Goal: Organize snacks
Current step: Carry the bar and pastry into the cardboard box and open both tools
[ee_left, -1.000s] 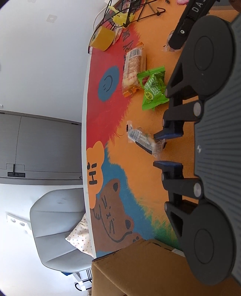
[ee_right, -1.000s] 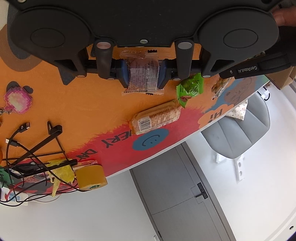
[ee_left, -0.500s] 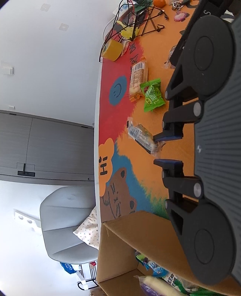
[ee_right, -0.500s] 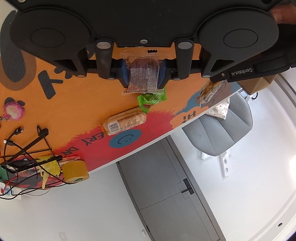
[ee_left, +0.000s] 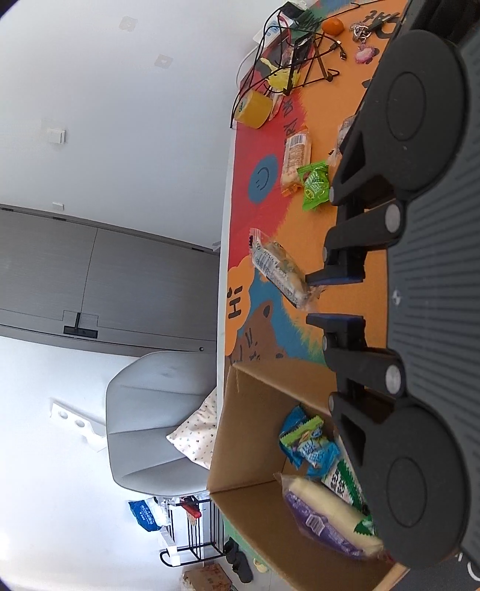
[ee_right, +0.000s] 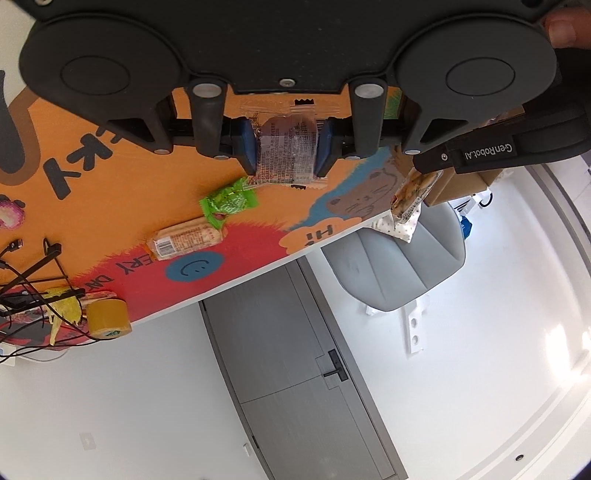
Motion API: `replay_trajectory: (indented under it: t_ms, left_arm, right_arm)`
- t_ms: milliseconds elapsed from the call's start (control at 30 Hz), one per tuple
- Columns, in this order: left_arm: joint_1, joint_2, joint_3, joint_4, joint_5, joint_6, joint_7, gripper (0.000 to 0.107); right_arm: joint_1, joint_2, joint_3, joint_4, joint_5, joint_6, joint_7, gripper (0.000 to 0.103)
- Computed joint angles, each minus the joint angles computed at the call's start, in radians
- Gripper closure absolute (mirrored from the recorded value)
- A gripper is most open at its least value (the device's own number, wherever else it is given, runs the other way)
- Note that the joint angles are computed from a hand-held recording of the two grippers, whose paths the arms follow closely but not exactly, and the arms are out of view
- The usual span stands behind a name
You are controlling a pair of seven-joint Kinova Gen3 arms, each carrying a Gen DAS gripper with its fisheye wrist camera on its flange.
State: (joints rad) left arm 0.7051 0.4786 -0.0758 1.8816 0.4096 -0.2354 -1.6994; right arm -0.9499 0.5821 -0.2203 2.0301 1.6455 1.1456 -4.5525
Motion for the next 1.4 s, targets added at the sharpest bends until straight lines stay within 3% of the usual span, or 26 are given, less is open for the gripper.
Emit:
replay_trajectory:
  t_ms: [400, 733, 1133, 1400]
  left_arm:
    - [-0.124, -0.08, 0.053, 0.082, -0.019, -0.062, 0.025, 0.094]
    - [-0.236, -0.088, 0.088, 0.08, -0.049, -0.057, 0.08, 0.094]
    - [-0.411, -0.063, 0.182, 0.021, -0.222, -0.006, 0.248, 0.094]
    - [-0.528, -0.012, 0.28, -0.046, -0.354, 0.053, 0.363, 0.091]
  right_arm:
    - [-0.018, 0.014, 0.02, -0.107, 0.042, -0.005, 0.11, 0.069]
    - [-0.029, 0.031, 0.051, -0.214, 0.035, -0.047, 0.246, 0.069]
    - [-0.03, 0.05, 0.108, -0.354, -0.012, -0.132, 0.448, 0.069]
    - [-0.032, 0.078, 0.155, -0.46, -0.074, -0.197, 0.598, 0.069]
